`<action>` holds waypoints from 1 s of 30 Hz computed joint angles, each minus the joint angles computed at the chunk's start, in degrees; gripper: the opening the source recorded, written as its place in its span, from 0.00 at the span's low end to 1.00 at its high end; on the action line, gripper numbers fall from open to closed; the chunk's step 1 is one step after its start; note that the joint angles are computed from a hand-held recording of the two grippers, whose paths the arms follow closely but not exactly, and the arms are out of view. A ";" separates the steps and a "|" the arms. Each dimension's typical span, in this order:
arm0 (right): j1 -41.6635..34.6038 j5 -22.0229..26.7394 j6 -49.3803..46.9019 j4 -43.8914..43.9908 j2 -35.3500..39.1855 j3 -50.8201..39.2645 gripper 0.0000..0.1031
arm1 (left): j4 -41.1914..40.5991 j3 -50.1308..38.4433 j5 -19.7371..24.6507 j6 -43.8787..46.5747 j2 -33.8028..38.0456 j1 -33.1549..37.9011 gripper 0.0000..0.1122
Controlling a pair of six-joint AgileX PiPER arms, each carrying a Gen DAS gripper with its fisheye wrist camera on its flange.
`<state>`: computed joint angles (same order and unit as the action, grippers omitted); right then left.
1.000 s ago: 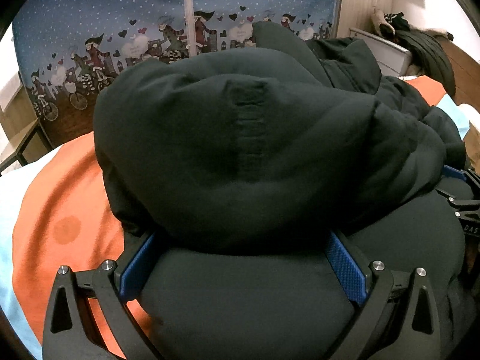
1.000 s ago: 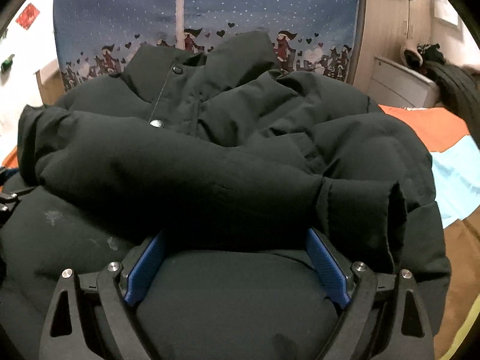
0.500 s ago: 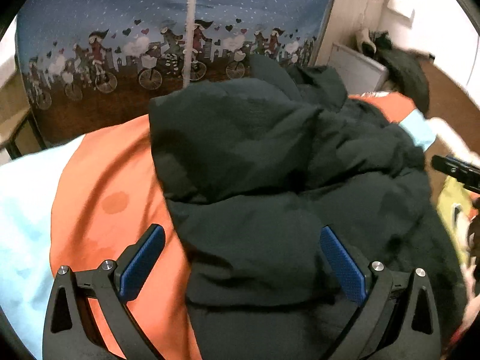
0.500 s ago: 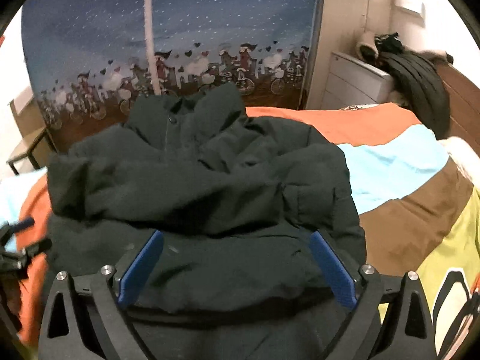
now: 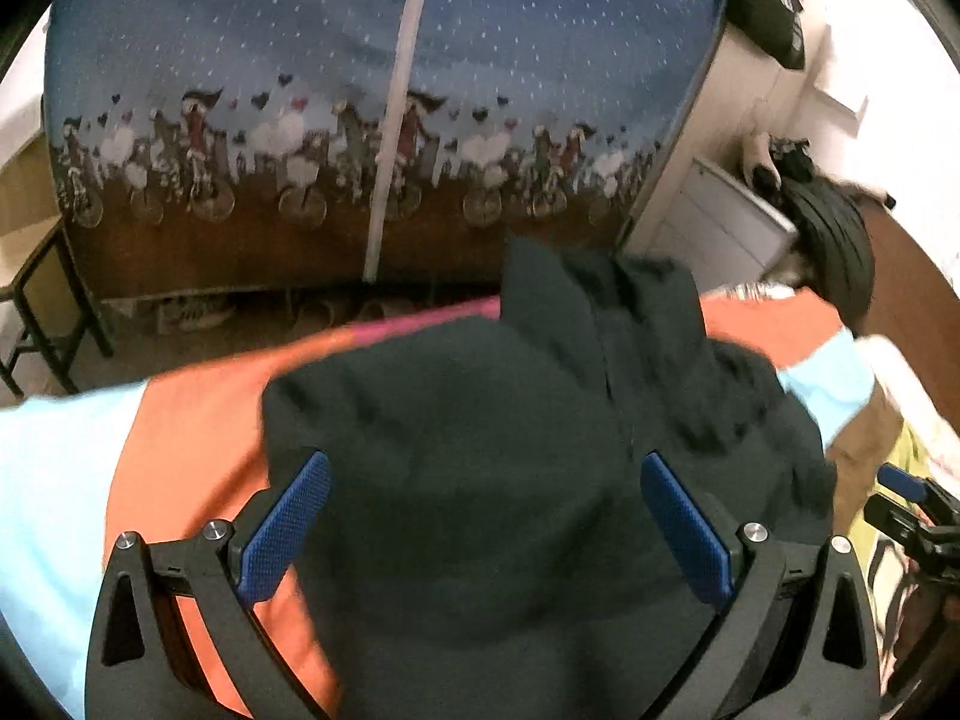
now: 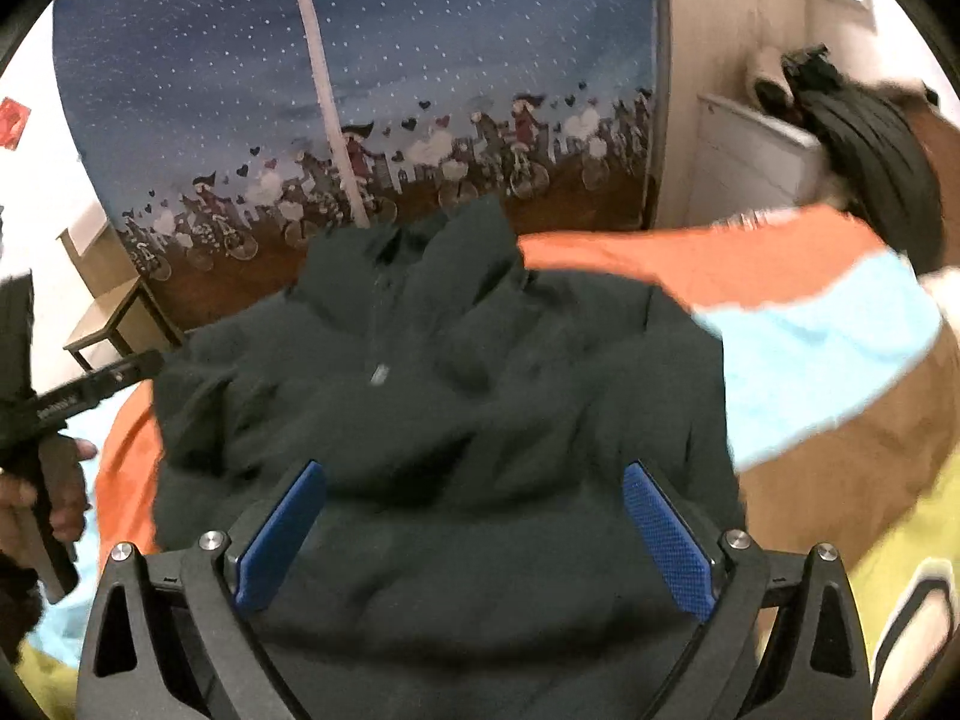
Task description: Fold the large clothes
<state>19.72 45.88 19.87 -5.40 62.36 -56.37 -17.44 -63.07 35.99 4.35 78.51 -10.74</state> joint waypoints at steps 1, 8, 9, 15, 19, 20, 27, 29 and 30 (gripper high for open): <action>-3.77 -2.91 -5.59 3.67 3.53 -1.65 0.97 | 2.01 -2.06 -1.90 -3.72 2.56 -1.31 0.91; -17.45 -7.04 -25.86 28.41 34.63 -27.07 0.89 | 17.98 -27.34 3.22 -27.80 25.08 -6.81 0.91; -17.55 -6.03 -25.48 28.99 39.11 -31.92 0.81 | 20.55 -31.21 4.94 -30.58 28.01 -7.22 0.90; -16.36 0.02 -19.29 24.38 54.34 -49.38 0.62 | 27.09 -39.55 7.02 -40.32 36.68 -6.91 0.86; -17.26 1.32 -22.67 28.11 55.90 -49.00 0.26 | 20.84 -44.92 10.56 -35.58 40.92 -6.03 0.66; -17.58 0.71 -24.03 29.60 55.34 -47.75 0.22 | 20.08 -46.43 11.97 -34.16 41.79 -6.21 0.48; -19.28 -7.07 -41.86 41.57 38.60 -27.95 0.12 | 15.12 -31.30 2.18 -25.99 29.21 -7.25 0.05; -20.23 -9.00 -48.37 45.42 31.82 -21.27 0.12 | 13.28 -23.43 -1.50 -21.65 21.45 -7.31 0.05; -21.12 -9.69 -52.63 48.59 27.77 -17.25 0.12 | 12.21 -21.15 -2.32 -19.99 18.97 -7.33 0.05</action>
<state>-1.40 36.19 -32.77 43.18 90.13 -73.62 -5.23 -84.23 33.68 -15.64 97.48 -18.07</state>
